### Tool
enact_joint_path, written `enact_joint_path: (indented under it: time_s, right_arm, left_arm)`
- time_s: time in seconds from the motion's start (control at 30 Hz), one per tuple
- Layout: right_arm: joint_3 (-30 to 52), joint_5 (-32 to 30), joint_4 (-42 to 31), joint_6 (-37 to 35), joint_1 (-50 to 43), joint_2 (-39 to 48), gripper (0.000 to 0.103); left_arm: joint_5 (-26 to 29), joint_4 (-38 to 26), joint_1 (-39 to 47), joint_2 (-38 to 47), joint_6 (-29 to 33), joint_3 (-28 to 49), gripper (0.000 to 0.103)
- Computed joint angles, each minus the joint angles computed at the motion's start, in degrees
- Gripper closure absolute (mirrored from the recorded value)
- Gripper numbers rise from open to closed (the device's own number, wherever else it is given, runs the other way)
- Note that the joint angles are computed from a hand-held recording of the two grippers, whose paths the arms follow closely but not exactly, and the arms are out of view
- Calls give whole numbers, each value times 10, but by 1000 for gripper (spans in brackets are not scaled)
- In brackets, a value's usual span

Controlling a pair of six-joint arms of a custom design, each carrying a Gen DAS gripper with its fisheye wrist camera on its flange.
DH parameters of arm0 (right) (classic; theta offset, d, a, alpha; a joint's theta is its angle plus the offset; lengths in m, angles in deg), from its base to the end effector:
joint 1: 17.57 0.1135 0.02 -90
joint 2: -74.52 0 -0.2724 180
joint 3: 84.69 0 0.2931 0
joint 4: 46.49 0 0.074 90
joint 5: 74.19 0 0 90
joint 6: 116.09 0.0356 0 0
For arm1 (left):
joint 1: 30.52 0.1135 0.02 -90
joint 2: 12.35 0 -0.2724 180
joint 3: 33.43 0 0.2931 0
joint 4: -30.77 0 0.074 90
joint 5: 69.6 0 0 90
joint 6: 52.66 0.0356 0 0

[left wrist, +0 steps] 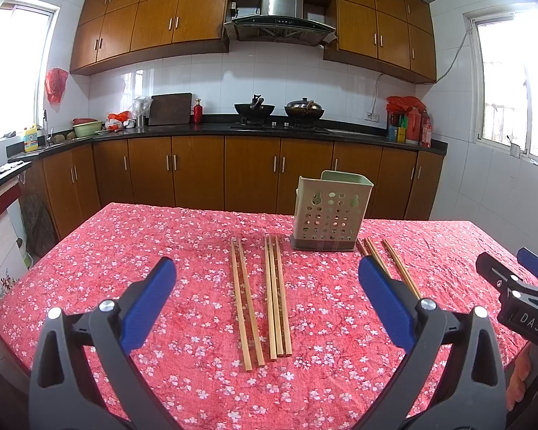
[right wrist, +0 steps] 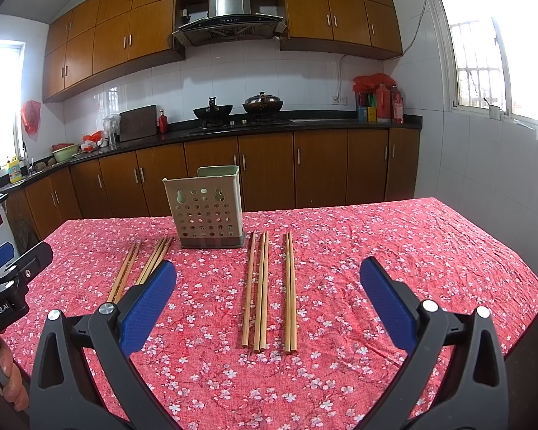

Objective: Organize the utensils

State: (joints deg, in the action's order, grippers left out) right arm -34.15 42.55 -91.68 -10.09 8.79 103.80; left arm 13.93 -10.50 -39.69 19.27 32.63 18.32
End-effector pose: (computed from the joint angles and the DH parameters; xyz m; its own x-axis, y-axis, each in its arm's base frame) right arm 0.1435 0.0532 0.3101 -0.3571 0.0978 -0.9289 0.0732 0.9944 0.0765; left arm 0.1638 -0.0224 0.3177 -0.3593 -0.0246 -0.9329 0.0252 0.9990 -0.0361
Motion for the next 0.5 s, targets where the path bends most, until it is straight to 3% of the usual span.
enact_joint_path:
  time_s: [0.3,0.5]
  right_arm:
    - [-3,-16,-4,11,-11,2,2]
    - [12,-102,-26,16,-101,58,2]
  left_arm:
    - [-15,2,-15,11,-13,-3,4]
    - [11,-30,32,71,-28,15,4]
